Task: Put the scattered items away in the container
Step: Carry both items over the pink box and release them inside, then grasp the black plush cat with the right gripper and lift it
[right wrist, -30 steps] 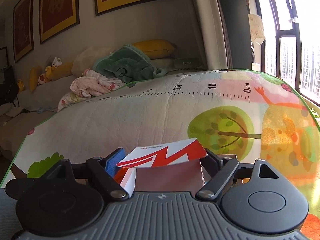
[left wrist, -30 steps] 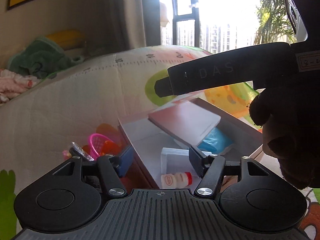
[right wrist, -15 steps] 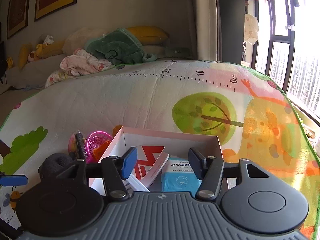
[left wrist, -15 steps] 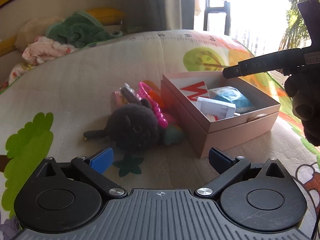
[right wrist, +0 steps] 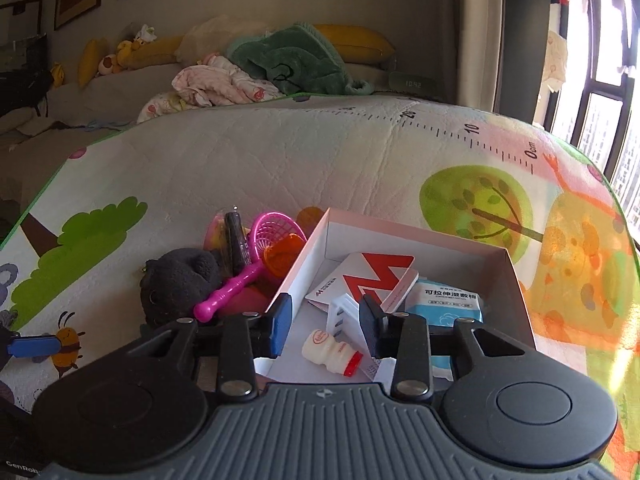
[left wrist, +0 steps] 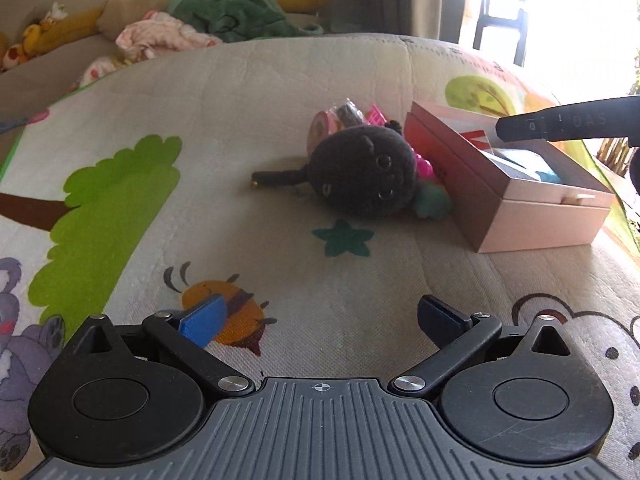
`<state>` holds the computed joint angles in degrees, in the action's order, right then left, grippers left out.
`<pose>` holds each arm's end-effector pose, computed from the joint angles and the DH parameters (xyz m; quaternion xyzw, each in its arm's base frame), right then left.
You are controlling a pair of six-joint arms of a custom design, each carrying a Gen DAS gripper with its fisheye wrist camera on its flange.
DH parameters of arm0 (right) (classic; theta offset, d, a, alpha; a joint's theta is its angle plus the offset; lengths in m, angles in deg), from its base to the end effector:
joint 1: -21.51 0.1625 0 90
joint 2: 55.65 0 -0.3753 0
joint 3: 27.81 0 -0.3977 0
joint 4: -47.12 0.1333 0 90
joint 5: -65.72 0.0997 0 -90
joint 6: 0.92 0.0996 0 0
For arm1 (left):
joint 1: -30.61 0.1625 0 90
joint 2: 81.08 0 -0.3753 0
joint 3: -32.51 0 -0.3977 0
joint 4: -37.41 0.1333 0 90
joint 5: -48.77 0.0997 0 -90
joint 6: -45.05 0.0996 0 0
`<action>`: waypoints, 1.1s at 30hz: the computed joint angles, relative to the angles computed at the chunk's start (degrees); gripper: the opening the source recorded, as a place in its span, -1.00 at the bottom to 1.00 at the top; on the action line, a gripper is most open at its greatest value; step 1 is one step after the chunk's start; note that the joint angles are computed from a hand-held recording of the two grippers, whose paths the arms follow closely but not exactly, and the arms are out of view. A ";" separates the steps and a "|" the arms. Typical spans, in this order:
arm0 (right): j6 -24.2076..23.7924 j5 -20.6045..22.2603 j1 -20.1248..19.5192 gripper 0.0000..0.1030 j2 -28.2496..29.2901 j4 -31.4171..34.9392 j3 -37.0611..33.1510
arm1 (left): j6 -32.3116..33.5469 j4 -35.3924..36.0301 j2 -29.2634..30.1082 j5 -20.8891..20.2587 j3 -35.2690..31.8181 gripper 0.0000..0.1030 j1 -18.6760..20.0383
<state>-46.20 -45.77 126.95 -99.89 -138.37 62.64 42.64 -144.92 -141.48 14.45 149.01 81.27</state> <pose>0.2742 -0.6291 0.1523 0.3843 -0.8098 0.3522 0.2692 -0.1634 -0.5394 0.1724 0.1285 0.8431 -0.4151 0.3168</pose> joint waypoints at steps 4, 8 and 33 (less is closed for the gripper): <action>-9.98 3.09 1.87 0.06 1.66 -5.03 2.65 | -0.60 -0.76 -0.09 -0.10 0.32 1.00 0.02; -13.35 1.73 3.50 0.00 5.95 -6.38 0.54 | -0.26 -1.89 -0.12 -0.10 0.85 1.00 -0.18; -6.99 6.28 2.09 0.17 0.04 11.11 5.69 | -0.81 12.69 -13.64 -6.61 8.45 1.00 -1.20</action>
